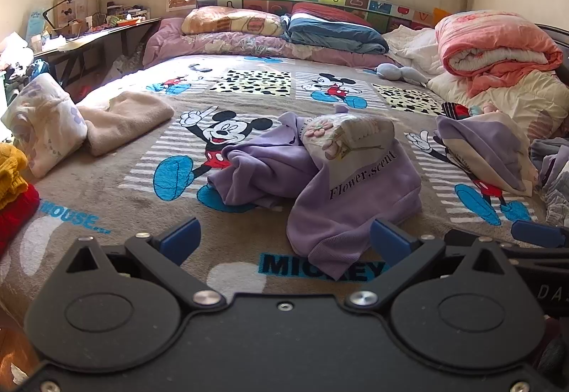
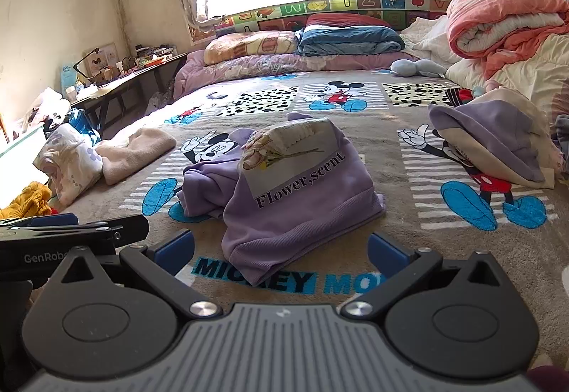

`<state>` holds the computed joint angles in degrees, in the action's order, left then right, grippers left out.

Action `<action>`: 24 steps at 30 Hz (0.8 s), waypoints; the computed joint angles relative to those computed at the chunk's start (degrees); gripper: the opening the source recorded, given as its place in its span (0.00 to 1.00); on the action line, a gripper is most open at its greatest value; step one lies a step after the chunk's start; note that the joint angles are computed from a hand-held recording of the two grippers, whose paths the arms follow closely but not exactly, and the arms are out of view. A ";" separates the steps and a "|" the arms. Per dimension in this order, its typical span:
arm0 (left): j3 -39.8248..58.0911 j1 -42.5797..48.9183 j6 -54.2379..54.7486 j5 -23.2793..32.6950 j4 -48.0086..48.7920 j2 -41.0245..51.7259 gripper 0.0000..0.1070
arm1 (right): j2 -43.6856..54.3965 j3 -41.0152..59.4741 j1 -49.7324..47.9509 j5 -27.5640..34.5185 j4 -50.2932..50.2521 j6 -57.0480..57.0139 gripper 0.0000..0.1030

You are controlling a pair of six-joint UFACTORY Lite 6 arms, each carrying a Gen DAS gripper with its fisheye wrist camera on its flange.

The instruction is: Fold clothes

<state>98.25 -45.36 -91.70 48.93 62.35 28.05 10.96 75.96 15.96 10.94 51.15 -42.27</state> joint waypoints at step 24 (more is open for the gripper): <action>0.59 -0.03 0.14 0.07 -0.17 0.78 0.96 | 0.27 -0.11 -0.60 1.34 3.60 -3.42 1.00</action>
